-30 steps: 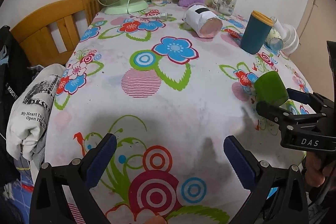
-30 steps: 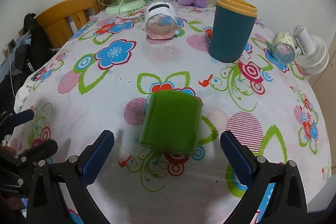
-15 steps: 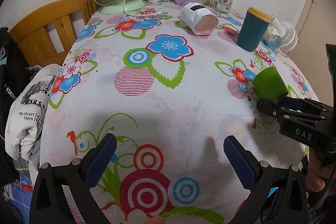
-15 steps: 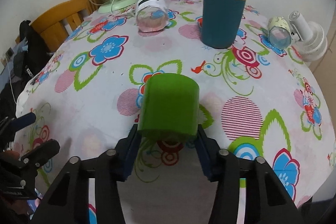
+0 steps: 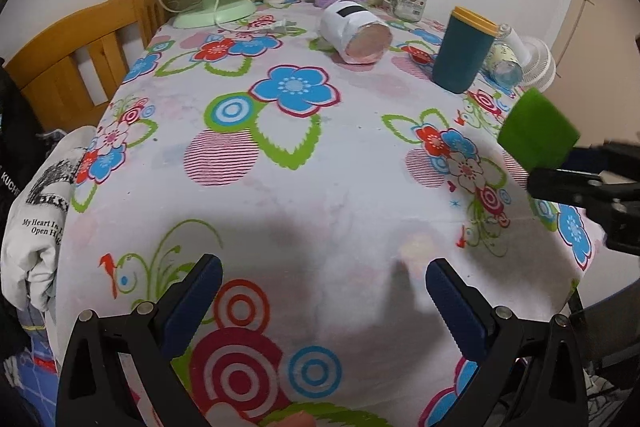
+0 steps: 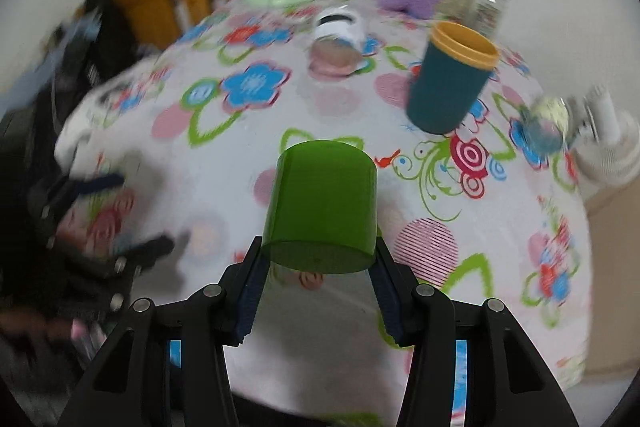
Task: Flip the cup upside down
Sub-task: 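Roll the right tool to turn the held green cup rim-down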
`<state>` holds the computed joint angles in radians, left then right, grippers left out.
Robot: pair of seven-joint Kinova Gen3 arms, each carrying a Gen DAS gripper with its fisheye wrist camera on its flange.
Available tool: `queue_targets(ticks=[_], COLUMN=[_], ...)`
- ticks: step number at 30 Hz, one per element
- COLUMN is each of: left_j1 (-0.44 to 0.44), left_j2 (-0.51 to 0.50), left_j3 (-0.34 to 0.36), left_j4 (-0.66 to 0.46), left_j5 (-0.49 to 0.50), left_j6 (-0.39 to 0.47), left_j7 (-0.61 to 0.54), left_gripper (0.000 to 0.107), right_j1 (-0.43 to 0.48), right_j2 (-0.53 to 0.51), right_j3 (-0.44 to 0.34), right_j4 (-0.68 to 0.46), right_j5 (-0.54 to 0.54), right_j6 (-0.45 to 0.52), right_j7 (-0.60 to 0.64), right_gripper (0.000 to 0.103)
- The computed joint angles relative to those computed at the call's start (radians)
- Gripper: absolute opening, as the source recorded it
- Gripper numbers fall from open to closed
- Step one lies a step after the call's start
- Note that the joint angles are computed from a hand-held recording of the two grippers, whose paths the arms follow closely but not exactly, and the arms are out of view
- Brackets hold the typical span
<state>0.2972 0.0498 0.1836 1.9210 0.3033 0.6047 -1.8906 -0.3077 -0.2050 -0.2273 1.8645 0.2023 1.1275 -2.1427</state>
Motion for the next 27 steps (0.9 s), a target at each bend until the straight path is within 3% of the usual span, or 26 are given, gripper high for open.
queue_targets(ticks=[4,8,11,19,27], left_j1=[0.002,0.007,0.017,0.028,0.037], left_j2=[0.004,0.006,0.003,0.000,0.007], left_j3=[0.004,0.006,0.008,0.010,0.016], left_j4=[-0.002,-0.004,-0.005,-0.002,-0.008], left_j5=[0.018,0.013,-0.012,-0.043,-0.045], left_j6=[-0.003,-0.005,-0.004,-0.015,-0.016], left_j7=[-0.010,-0.001,0.022,0.066,0.081], left_gripper=[0.103,0.103,0.103,0.103,0.103], right_j1=[-0.101,0.009,0.034,0.034,0.055], right_j2=[0.049,0.108,0.164,0.284,0.368], right_j3=[0.137,0.102,0.127,0.122,0.149], right_j4=[-0.088,-0.157,-0.207,-0.272,-0.336], right_j5=[-0.106,-0.212,-0.269,-0.183,-0.139], right_j6=[0.151,0.264,0.365,0.584,0.656], right_j7=[0.163,0.299,0.369,0.435,0.500], right_gripper=[0.053,0.053,0.053,0.053,0.053])
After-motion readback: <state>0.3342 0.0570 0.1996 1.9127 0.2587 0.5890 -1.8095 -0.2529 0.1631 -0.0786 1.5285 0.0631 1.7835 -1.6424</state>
